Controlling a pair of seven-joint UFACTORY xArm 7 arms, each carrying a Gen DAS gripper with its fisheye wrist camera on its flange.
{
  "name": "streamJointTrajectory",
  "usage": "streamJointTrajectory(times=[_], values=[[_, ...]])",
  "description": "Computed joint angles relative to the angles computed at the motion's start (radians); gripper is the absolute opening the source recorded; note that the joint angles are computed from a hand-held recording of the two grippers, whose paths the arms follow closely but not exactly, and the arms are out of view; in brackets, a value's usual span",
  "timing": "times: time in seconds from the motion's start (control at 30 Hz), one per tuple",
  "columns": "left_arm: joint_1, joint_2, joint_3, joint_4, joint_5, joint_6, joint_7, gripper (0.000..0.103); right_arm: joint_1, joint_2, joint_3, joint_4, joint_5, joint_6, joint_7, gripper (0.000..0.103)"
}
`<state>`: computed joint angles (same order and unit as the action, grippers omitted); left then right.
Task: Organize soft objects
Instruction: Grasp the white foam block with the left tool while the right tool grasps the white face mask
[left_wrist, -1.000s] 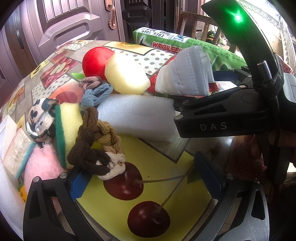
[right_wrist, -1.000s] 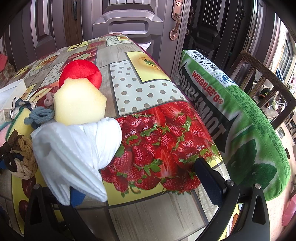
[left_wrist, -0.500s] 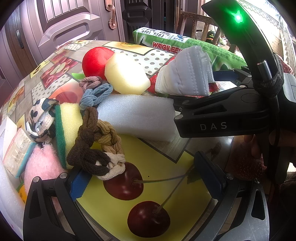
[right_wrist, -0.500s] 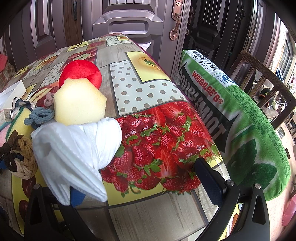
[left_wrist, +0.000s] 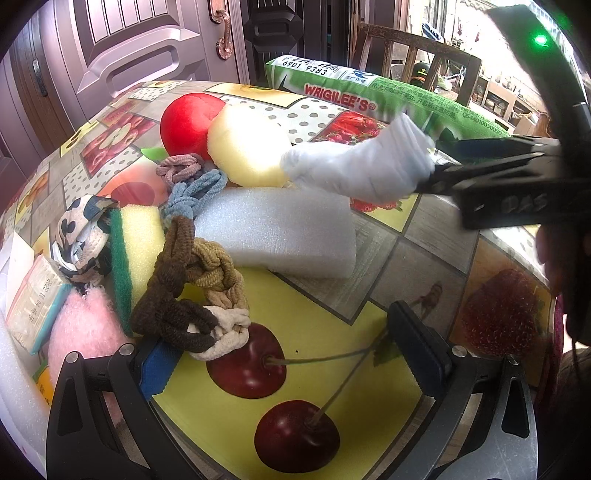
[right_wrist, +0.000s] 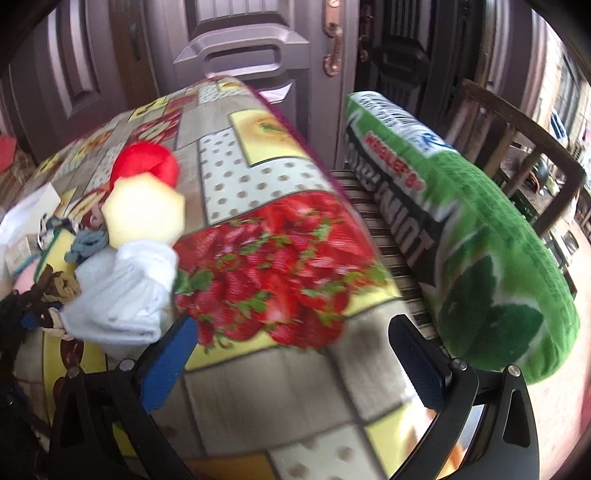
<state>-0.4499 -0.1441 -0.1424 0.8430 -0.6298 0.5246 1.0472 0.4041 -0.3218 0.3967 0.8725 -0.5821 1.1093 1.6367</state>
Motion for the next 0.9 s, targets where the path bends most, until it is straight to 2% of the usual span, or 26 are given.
streamJointTrajectory(times=[0.17,0.27,0.3,0.37,0.43,0.53,0.6,0.63,0.67,0.73,0.8,0.9], values=[[0.001,0.001,-0.001,0.001,0.004,0.001,-0.005,0.102,0.006,-0.094,0.004,-0.048,0.037,0.000,-0.006,0.103],[0.008,-0.012,-0.010,-0.003,0.045,0.014,-0.071,0.102,-0.004,-0.142,0.013,-0.078,0.054,-0.019,-0.010,0.103],[0.005,-0.026,-0.004,-0.006,0.037,0.042,-0.068,0.102,-0.010,-0.159,0.018,-0.087,0.056,-0.023,-0.011,0.103],[-0.010,-0.088,0.027,-0.026,-0.029,0.125,0.001,0.102,-0.026,-0.194,0.026,-0.106,0.049,-0.043,-0.012,0.103],[-0.014,-0.156,0.051,-0.050,-0.065,0.162,0.033,0.102,-0.049,-0.225,0.041,-0.119,0.030,-0.061,-0.005,0.103],[0.006,-0.246,0.104,-0.042,-0.108,0.219,0.007,0.102,-0.082,-0.231,0.053,-0.106,0.006,-0.080,-0.036,0.103],[0.042,-0.267,0.131,-0.014,-0.121,0.211,-0.058,0.102,-0.103,-0.216,0.058,-0.087,-0.010,-0.099,-0.056,0.103],[0.067,-0.267,0.133,-0.001,-0.114,0.178,-0.104,0.102,-0.109,-0.207,0.054,-0.079,-0.017,-0.121,-0.072,0.103],[0.095,-0.261,0.123,0.007,-0.091,0.126,-0.161,0.102,-0.115,-0.197,0.052,-0.073,-0.022,-0.140,-0.084,0.103],[0.178,-0.207,0.095,0.048,0.021,0.048,-0.348,0.102,-0.127,-0.167,0.056,-0.053,-0.040,-0.177,-0.103,0.103],[0.224,-0.135,0.092,0.120,0.115,0.104,-0.514,0.102,-0.131,-0.139,0.055,-0.039,-0.049,-0.207,-0.117,0.103],[0.215,-0.089,0.113,0.158,0.099,0.144,-0.557,0.102,-0.127,-0.107,0.047,-0.030,-0.047,-0.246,-0.127,0.103]])
